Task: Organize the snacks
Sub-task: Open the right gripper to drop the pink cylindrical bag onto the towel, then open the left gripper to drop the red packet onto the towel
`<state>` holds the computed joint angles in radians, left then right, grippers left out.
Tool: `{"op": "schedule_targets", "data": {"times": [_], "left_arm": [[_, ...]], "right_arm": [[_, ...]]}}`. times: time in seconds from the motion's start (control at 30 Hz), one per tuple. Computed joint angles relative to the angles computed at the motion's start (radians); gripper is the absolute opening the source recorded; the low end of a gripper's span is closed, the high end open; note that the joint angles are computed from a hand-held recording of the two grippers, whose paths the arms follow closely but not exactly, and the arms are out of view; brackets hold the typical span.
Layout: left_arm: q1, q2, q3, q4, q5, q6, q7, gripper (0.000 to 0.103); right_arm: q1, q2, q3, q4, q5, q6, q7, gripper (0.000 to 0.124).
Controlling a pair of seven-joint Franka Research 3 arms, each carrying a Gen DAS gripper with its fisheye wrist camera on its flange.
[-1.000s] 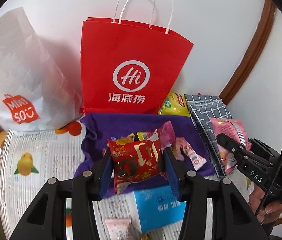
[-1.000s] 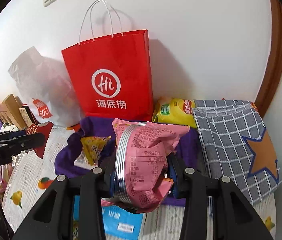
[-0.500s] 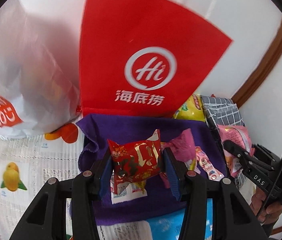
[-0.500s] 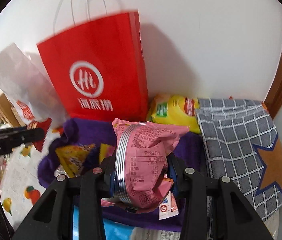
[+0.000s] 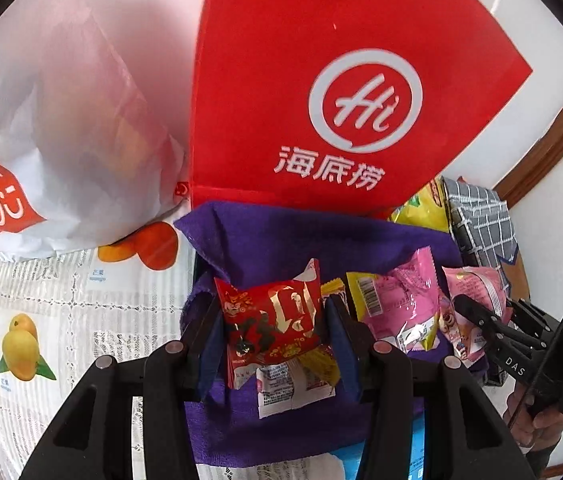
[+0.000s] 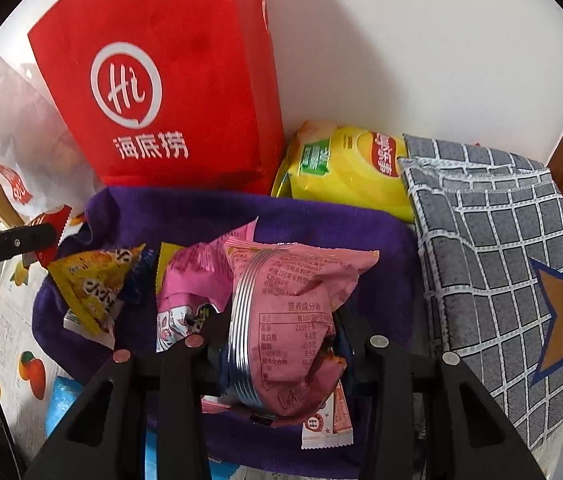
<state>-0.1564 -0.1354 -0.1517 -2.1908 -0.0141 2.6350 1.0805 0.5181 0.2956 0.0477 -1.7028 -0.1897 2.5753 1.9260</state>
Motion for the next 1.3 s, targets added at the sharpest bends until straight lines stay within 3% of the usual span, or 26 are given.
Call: {"op": "schedule_targets", "data": {"times": [0.47,0.53,0.67,0.93,1.07,1.3], "left_arm": [[-0.023,0.054,-0.016,0.050,-0.076,-0.060,0.102,0.047],[-0.022,0.055,-0.017,0.051,-0.080,-0.065,0.105,0.047],[-0.021,0.052,-0.017,0.050,-0.090,-0.065,0.117,0.047],[-0.023,0.057,-0.021,0.062,-0.090,-0.072,0.127,0.048],[-0.029,0.050,-0.027,0.064,-0.083,-0.062,0.124,0.049],[-0.040,0.011,-0.028,0.064,-0.061,-0.082,0.097,0.059]], "right_arm": [[-0.005,0.014,0.000,0.024,0.011,-0.043,-0.020,0.041],[-0.006,0.015,0.002,0.026,0.017,-0.047,-0.023,0.047],[0.007,0.003,-0.008,0.014,-0.015,-0.035,0.004,0.060],[0.015,-0.038,-0.006,-0.015,-0.076,-0.001,0.042,0.069],[0.017,-0.069,-0.006,-0.043,-0.109,0.036,0.086,0.069],[0.019,-0.126,0.004,-0.081,-0.186,0.060,0.180,0.069]]}}
